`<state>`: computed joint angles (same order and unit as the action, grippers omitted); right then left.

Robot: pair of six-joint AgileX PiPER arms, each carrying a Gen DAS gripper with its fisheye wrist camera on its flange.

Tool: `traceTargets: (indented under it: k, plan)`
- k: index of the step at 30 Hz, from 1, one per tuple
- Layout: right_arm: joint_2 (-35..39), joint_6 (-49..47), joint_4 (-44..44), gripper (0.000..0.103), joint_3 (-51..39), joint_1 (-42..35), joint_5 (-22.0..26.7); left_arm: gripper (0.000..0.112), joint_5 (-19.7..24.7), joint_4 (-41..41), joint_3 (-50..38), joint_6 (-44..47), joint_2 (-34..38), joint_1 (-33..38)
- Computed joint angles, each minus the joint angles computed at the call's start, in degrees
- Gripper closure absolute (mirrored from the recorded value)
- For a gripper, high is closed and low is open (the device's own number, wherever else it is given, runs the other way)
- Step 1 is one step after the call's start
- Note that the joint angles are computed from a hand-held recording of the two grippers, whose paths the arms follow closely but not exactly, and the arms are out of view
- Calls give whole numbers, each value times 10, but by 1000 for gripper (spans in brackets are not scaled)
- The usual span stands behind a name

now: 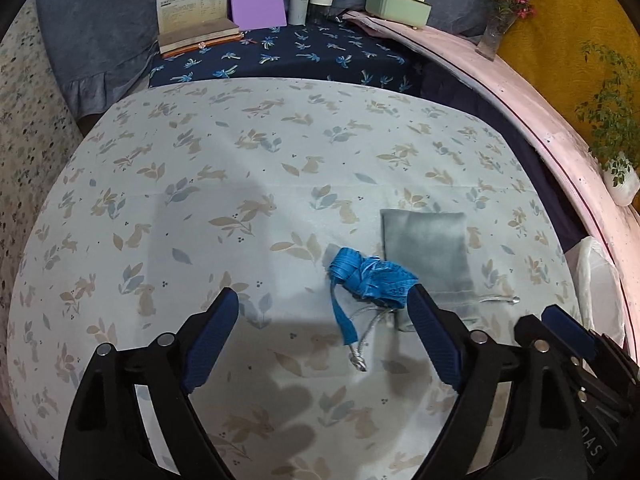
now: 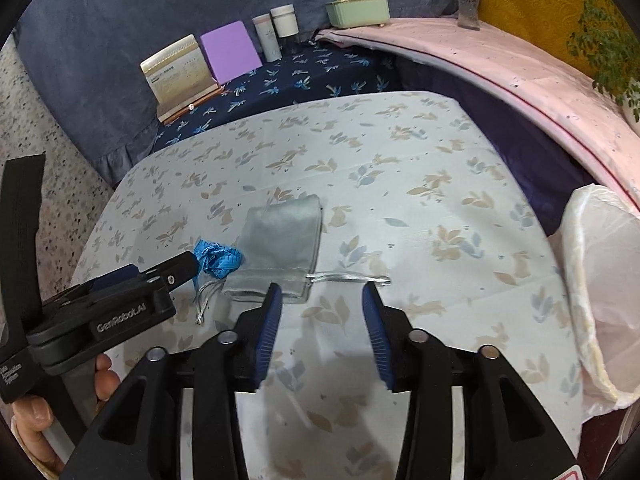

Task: Collect trash
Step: 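Grasp the blue tape measure with the left gripper while the right grasps the grey pouch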

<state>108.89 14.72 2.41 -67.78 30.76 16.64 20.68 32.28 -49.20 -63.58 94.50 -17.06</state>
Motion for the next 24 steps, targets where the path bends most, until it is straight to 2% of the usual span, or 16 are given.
traceTargets:
  k: [13,16,18,21,22,24]
  plan:
    - [90,-10,18,55,-85,6,21,30,-27,-81,-34,93,60,33]
    - [103,-17,21,55,-96,6,27,31,-30,-77,-40,95,67,34]
    - [109,-10,11,55,-100,9,28,35,-31,-79,-44,102,71,32]
    - [110,9,-13,61,-96,14,19,49,-41,-116,-46,145,74,35]
    - [110,7,-12,67,-94,15,17,52,-45,-129,-46,160,73,36]
    - [110,-4,-6,76,-91,17,14,67,-51,-178,-48,214,73,37]
